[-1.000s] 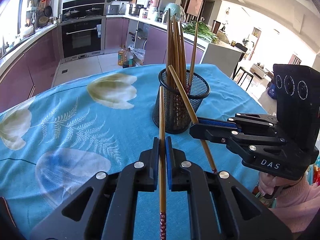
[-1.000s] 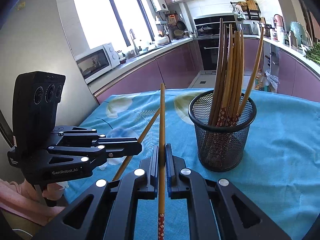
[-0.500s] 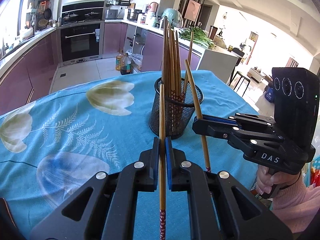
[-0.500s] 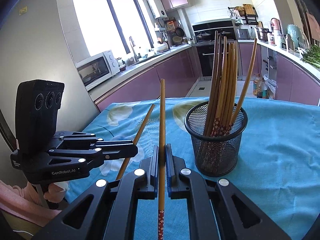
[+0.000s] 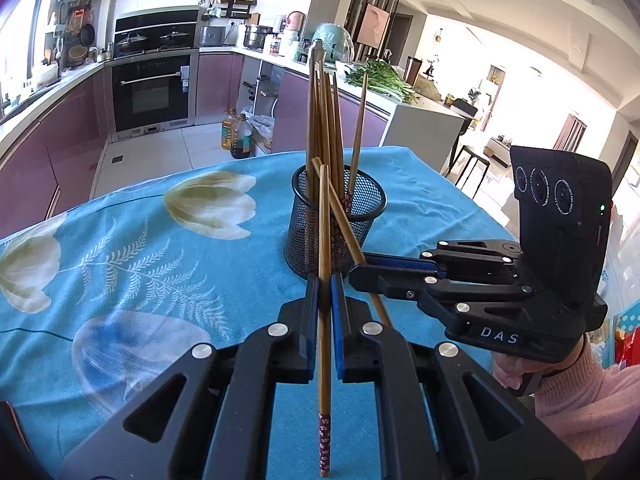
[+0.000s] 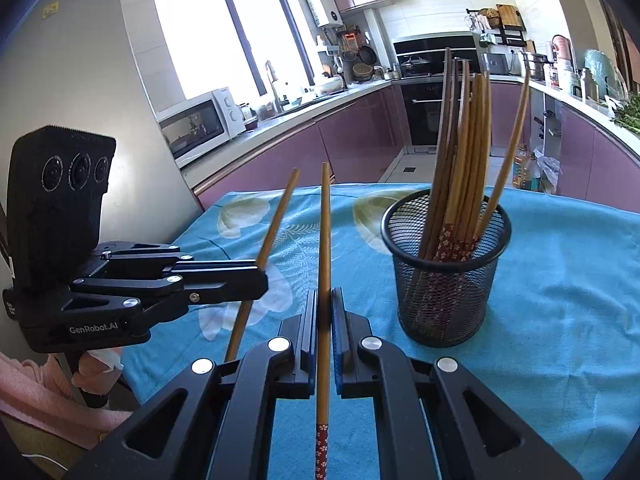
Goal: Organize utensils
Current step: 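Raise both held chopsticks upright and carry them toward the mesh holder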
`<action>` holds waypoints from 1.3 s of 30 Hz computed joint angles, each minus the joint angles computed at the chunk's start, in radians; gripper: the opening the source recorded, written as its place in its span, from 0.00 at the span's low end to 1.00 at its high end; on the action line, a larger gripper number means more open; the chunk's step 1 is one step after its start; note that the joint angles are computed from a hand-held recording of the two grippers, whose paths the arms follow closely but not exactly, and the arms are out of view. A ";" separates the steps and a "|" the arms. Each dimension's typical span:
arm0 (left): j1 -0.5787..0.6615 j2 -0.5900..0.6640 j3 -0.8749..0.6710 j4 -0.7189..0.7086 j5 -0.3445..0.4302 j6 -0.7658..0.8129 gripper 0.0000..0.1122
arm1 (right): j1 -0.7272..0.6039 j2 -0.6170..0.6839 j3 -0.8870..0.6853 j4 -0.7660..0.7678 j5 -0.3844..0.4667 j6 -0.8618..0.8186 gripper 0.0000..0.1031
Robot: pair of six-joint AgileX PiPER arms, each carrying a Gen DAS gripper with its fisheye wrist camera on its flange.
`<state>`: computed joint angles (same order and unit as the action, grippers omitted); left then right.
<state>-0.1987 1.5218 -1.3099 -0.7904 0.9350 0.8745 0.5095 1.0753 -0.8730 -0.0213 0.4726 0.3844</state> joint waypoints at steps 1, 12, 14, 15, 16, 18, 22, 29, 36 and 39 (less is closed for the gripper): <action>-0.003 0.000 0.001 0.004 0.000 -0.001 0.06 | 0.008 0.003 -0.008 -0.007 -0.001 0.005 0.05; -0.019 0.007 -0.002 0.023 0.003 -0.007 0.07 | -0.020 -0.039 0.011 0.058 -0.006 -0.072 0.05; -0.024 0.010 -0.004 0.030 -0.002 -0.015 0.07 | -0.021 -0.039 0.007 0.058 -0.003 -0.073 0.05; -0.025 0.010 -0.004 0.030 -0.001 -0.019 0.05 | -0.021 -0.041 0.007 0.055 -0.003 -0.071 0.05; -0.026 0.012 -0.006 0.031 0.000 -0.020 0.04 | -0.018 -0.042 0.008 0.042 -0.001 -0.058 0.05; -0.028 0.014 -0.008 0.031 -0.001 -0.022 0.04 | -0.024 -0.046 0.010 0.049 0.000 -0.063 0.05; -0.029 0.012 -0.005 0.030 -0.004 -0.018 0.04 | -0.026 -0.051 0.009 0.035 0.004 -0.048 0.05; -0.023 0.011 -0.004 0.020 0.000 -0.012 0.02 | -0.016 -0.060 0.009 -0.001 0.009 -0.006 0.05; -0.035 0.036 0.002 0.079 -0.024 -0.023 0.13 | -0.015 -0.057 0.013 -0.008 0.007 0.006 0.05; -0.071 0.090 0.001 0.162 -0.060 -0.083 0.20 | -0.013 -0.052 0.012 -0.007 0.007 0.008 0.05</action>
